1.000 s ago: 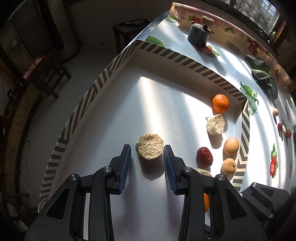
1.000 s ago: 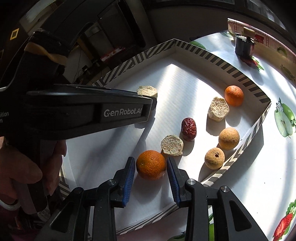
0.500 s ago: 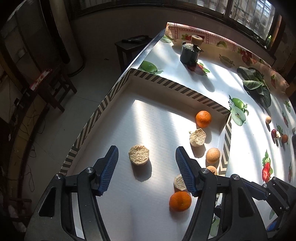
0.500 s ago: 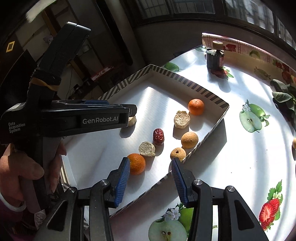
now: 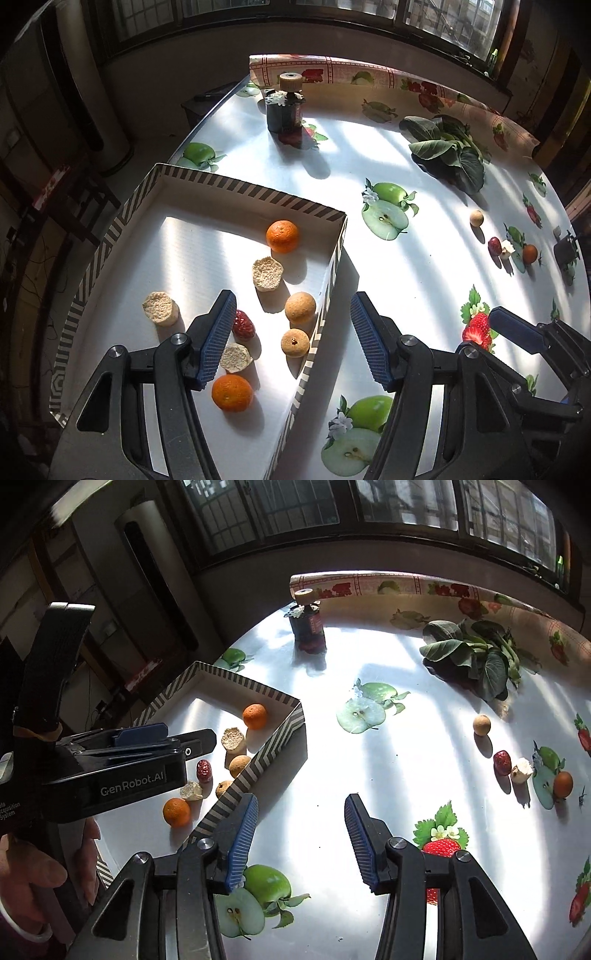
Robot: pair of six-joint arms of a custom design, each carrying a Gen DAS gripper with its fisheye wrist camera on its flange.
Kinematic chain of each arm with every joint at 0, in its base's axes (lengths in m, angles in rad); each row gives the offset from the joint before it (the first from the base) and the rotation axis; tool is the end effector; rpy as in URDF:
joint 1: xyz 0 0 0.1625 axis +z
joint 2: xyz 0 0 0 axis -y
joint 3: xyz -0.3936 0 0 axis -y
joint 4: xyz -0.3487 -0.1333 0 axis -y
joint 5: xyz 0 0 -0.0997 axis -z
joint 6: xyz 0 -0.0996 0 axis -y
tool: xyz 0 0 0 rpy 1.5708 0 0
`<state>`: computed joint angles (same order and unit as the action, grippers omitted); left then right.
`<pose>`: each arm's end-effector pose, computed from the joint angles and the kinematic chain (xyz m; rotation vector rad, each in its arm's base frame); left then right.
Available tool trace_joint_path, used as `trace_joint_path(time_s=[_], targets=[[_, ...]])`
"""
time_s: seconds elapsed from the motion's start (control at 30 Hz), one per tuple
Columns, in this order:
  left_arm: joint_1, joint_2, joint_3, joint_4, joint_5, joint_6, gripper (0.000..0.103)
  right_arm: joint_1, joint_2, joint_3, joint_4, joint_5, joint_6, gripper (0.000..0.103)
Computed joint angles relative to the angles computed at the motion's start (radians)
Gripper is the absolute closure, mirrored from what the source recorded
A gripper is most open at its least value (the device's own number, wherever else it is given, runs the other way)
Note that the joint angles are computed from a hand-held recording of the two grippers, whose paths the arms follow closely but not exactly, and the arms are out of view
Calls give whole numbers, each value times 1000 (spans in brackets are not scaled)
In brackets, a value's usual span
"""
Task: Organize fruits
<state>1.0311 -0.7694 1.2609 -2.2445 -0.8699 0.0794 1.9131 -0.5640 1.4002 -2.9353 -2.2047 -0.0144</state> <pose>-0.1913 -0.7037 0.2150 0.6729 2.3742 -0.4250 0.3026 -0.6278 0.0951 0.2243 -2.4889 0.7975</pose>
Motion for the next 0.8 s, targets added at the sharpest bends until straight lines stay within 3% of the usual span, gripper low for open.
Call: trace_joint_path(time_s=[0.4,0.8], targets=[[-62,42,37,-11,-36,-2,38,-37,-135,190,-100,-76,60,55],[-92,123,-2,47,-111,-15,38,-116,-262,344,-159,-107,107,55]])
